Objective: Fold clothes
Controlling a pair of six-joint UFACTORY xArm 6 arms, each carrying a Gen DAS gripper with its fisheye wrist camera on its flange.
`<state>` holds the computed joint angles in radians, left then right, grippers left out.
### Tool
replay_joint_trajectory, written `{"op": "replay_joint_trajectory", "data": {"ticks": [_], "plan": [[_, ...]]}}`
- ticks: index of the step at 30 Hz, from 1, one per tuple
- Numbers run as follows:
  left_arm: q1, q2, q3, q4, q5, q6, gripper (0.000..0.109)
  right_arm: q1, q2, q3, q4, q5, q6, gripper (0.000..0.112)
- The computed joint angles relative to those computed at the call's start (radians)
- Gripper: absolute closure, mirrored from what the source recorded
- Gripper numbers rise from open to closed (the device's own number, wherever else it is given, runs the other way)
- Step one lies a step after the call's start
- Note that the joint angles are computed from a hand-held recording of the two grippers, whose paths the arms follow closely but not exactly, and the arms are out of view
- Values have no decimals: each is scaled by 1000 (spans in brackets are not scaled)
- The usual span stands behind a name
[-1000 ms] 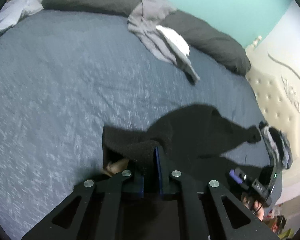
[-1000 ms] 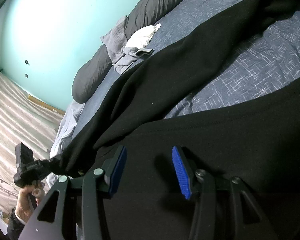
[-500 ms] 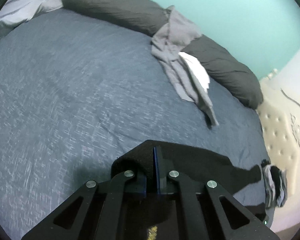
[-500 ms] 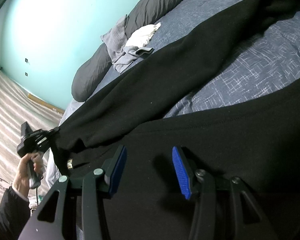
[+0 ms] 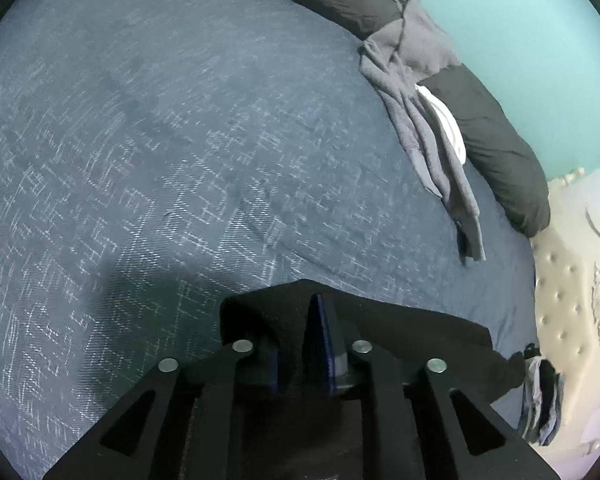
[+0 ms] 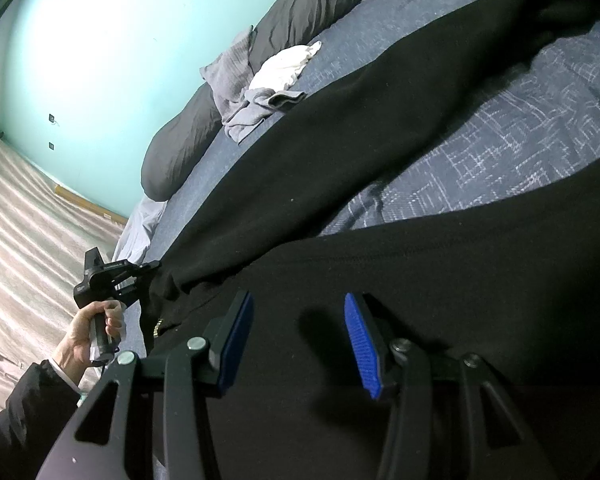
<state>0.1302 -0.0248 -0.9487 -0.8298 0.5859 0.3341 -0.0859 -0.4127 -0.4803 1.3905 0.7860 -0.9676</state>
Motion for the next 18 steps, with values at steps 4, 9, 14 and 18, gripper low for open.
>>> {"op": "replay_joint_trajectory", "data": {"ticks": [4, 9, 14, 18], "plan": [[16, -2, 11, 13, -18, -25, 70, 0, -1, -1, 1, 0, -1, 64], [64, 5, 13, -51, 25, 24, 68, 6, 5, -5, 3, -5, 1, 64], [65, 19, 1, -90, 59, 68, 68, 10, 7, -5, 6, -10, -2, 64], [37, 45, -23, -45, 35, 53, 80, 9, 7, -3, 5, -10, -2, 64]]}}
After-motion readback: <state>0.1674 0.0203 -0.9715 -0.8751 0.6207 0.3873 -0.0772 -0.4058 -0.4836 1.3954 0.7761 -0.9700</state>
